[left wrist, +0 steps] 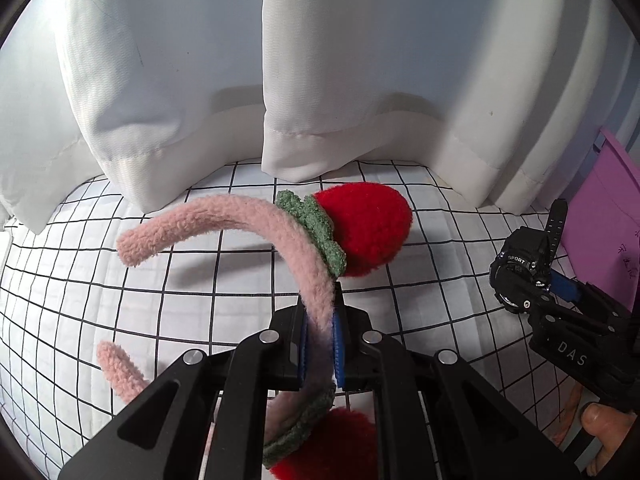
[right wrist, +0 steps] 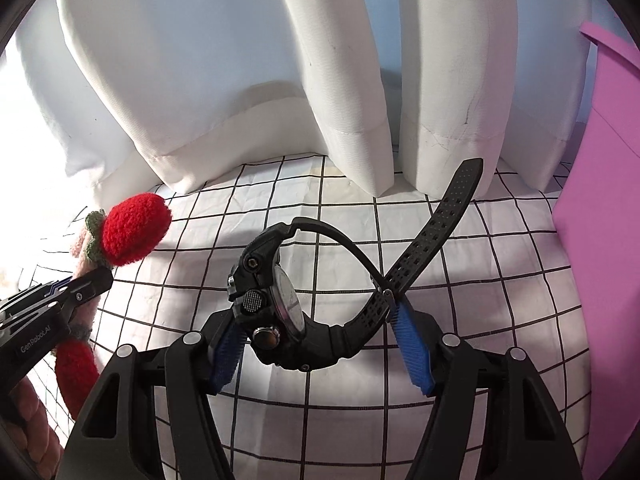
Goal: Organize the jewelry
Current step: 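Lift and carry the headband and watch over the pink bin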
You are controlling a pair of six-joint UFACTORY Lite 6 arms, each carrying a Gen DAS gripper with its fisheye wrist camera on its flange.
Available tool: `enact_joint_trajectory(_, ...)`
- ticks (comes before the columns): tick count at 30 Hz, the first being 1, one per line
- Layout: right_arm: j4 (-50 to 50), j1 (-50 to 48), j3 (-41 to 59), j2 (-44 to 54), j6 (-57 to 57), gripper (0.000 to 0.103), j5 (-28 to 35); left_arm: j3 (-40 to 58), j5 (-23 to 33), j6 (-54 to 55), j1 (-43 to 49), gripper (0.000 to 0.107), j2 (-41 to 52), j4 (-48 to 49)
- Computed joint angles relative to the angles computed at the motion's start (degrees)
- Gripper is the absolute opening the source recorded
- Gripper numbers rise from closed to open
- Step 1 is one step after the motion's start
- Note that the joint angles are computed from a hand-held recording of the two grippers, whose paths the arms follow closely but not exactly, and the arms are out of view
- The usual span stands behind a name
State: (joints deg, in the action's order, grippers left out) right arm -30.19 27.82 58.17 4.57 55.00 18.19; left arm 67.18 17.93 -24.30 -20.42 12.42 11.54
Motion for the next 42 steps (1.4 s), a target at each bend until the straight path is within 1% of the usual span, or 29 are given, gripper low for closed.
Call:
enact_joint_trajectory(3, -0.3, 1.4, -0.5, -3.5, 0.6, 0.064, 2.2, -1.4, 0.2, 1.5, 0.3, 0.01, -2.3, -1.2)
enact_joint_trajectory(7, -1.1, 3.6, 0.1, -6.8, 2.1, 0.064, 5.3, -2.6, 0.8, 0.9, 0.0, 0.01, -5.3, -0.4)
enact_joint_trajectory(10, -2.8, 5.5, 0.4, -9.1, 4.2, 0.064, 7.9, -3.6, 2.0, 1.2, -0.4, 0.01, -8.4, -0.7)
enact_joint_trajectory(17, -3.6, 9.3, 1.1, -17.0, 4.9, 0.064, 15.7, -4.7, 4.6, 0.5, -2.5, 0.01, -14.9, 0.4)
enact_joint_trajectory(23, -4.3, 12.7, 2.2, -24.7, 4.6, 0.064, 23.5, -3.0, 8.4, -2.0, -6.8, 0.01, -19.6, 3.1)
enact_joint_trajectory(28, -6.1, 16.2, 3.4, -31.1, 5.4, 0.064, 31.1, 0.7, 11.6, -6.3, -11.5, 0.01, -21.7, 7.1)
enact_joint_trajectory(34, -8.8, 19.4, 7.3, -38.1, 4.5, 0.065, 41.0, 8.7, 15.3, -10.7, -18.5, 0.01, -20.2, 11.5)
enact_joint_trajectory(39, -10.4, 19.7, 11.3, -43.1, 2.1, 0.064, 49.0, 18.9, 18.7, -14.6, -26.3, 0.01, -14.3, 15.3)
enact_joint_trajectory(42, -10.0, 17.0, 12.8, -46.2, -0.9, 0.065, 52.1, 26.9, 20.5, -15.4, -30.8, 0.01, -8.5, 16.3)
